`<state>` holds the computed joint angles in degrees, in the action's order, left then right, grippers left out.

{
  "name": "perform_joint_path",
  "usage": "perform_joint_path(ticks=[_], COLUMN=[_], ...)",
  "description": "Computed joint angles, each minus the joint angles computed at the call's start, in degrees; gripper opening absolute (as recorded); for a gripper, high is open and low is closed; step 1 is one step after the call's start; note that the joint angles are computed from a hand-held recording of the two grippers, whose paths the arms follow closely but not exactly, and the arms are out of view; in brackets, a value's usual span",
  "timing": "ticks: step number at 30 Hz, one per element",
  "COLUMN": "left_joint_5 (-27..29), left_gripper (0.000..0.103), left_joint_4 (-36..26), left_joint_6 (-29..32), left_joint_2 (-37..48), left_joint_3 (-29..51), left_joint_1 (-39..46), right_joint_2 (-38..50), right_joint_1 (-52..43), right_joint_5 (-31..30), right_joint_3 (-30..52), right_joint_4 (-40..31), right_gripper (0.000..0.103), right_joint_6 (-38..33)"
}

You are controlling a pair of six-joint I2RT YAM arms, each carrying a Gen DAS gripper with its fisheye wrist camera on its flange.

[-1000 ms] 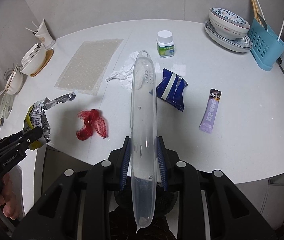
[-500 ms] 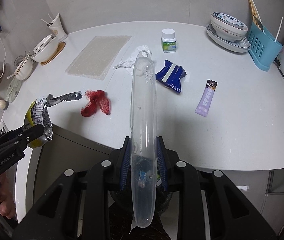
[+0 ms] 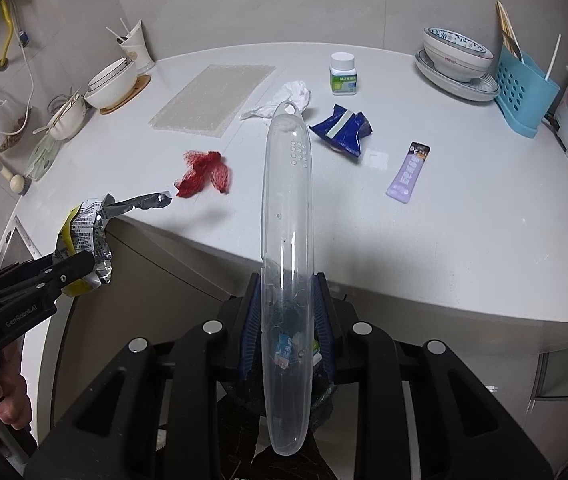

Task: Collect trash
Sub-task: 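Lift the wrapper and clear tube and carry both toward the trash bin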

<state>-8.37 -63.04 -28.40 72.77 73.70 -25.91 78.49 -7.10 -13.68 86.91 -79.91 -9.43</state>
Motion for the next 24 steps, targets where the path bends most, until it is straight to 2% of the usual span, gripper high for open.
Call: perform_joint_path(ticks=[14, 24], left_joint_5=[-1.9, -1.7], left_gripper=[0.043, 0.043], left_joint_4=[4.1, 9.8], left_joint_6=[-5.5, -5.6], left_joint_2=[-5.4, -6.7], left_joint_3=[-10.1, -16.6], left_joint_1=[-7.7, -8.9], right_joint_2=[-8.8, -11.6], right_joint_1=[-3.6, -5.4], right_joint_5=[-1.8, -2.5], right_joint_3=[-12.2, -20.7], right_joint_4=[0.9, 3.3], right_gripper=[0.025, 0.025], right_joint_6=[-6.8, -9.0])
